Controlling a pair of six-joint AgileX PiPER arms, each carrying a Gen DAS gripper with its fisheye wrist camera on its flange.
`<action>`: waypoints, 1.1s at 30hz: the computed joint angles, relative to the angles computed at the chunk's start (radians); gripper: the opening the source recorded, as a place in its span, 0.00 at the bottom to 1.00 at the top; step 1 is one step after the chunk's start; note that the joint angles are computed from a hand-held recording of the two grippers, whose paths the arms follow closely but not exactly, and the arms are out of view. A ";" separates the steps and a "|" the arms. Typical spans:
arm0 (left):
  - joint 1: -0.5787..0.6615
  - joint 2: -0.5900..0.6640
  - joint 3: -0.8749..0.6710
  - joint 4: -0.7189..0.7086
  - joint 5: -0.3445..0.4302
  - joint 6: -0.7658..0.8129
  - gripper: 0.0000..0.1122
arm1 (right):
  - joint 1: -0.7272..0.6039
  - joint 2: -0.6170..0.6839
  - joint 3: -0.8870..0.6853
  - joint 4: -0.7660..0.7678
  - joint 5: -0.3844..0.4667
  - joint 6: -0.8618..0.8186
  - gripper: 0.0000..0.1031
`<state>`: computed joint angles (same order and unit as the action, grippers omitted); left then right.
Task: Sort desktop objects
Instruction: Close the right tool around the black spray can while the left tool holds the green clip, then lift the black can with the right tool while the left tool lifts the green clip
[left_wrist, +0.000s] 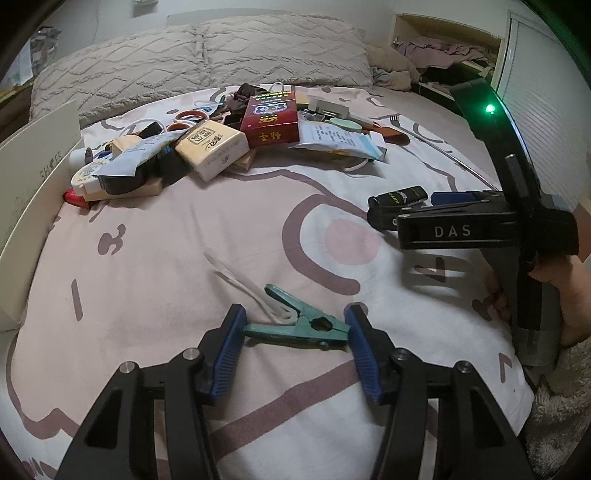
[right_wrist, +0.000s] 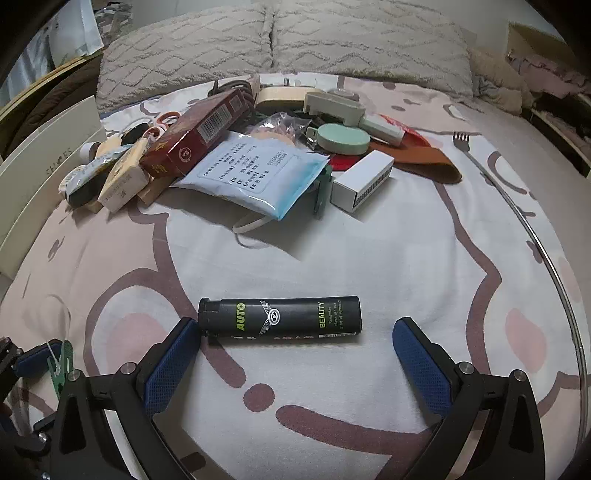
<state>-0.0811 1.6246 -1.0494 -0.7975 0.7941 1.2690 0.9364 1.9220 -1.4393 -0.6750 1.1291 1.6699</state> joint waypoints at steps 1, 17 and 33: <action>0.002 0.001 -0.001 -0.002 0.002 0.002 0.51 | 0.005 0.004 -0.005 -0.008 0.008 0.003 1.00; 0.017 -0.015 0.005 -0.040 0.008 0.014 0.48 | 0.075 0.021 -0.032 -0.140 0.055 0.020 0.77; 0.051 -0.029 -0.029 -0.081 0.028 0.017 0.48 | 0.111 -0.014 -0.022 -0.216 0.053 0.074 0.77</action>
<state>-0.0300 1.5953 -1.0788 -0.8789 0.8216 1.2861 1.0478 1.9077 -1.4611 -0.8908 1.1820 1.7437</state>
